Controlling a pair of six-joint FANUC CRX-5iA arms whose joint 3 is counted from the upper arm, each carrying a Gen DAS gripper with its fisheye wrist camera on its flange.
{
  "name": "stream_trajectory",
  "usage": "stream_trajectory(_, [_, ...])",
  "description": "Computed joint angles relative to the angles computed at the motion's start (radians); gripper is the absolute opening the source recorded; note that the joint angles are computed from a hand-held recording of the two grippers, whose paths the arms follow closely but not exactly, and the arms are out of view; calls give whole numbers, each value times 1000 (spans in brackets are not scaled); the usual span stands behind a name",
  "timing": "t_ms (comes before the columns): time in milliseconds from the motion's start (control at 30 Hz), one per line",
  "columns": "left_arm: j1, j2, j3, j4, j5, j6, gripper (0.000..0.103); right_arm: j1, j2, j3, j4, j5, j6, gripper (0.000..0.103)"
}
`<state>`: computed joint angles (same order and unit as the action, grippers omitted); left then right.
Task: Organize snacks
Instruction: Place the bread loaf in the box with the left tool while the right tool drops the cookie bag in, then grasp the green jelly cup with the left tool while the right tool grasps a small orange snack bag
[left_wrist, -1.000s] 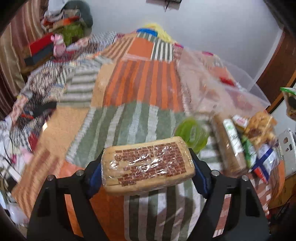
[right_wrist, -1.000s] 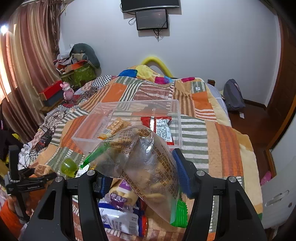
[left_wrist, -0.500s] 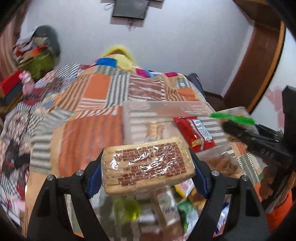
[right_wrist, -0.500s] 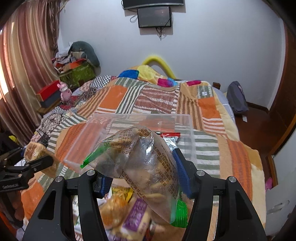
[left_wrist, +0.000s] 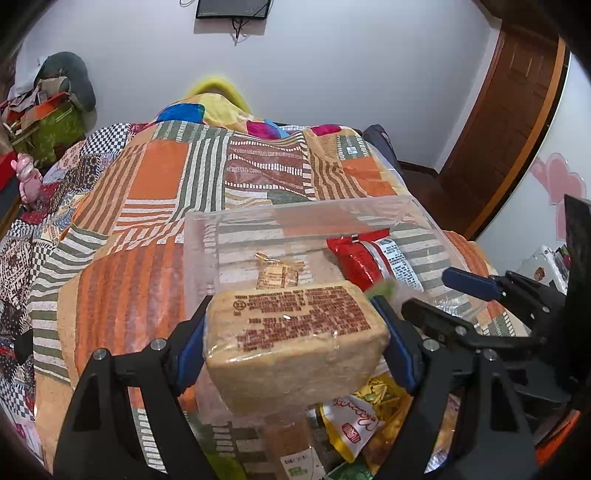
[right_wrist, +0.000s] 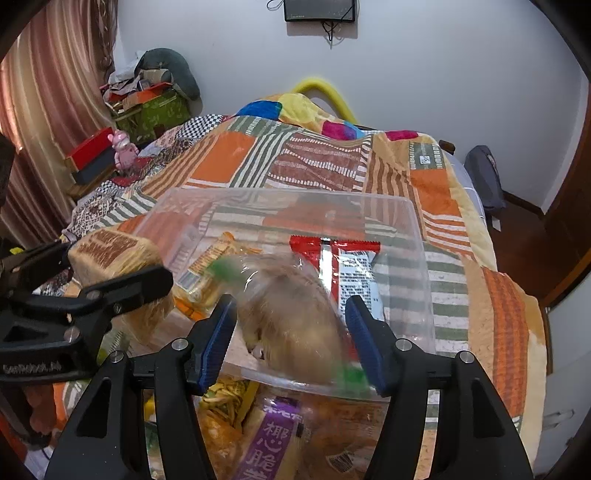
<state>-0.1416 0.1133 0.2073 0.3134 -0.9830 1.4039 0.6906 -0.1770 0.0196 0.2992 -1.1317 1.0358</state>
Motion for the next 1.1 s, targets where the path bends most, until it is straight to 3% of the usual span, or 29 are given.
stream_trajectory(200, [5, -21, -15, 8, 12, 6, 83, -18, -34, 1, -44, 4, 14, 66])
stream_trajectory(567, [6, -167, -98, -19, 88, -78, 89, 22, -154, -85, 50, 37, -44, 71])
stream_trajectory(733, [32, -236, -170, -43, 63, -109, 89, 21, -184, -125, 67, 28, -66, 72])
stream_trajectory(933, [43, -287, -239, -188, 12, -41, 89, -6, -205, -163, 15, -8, -74, 72])
stream_trajectory(1100, [85, -294, -316, -161, -23, -43, 88, -19, -211, -191, -1, -35, -96, 72])
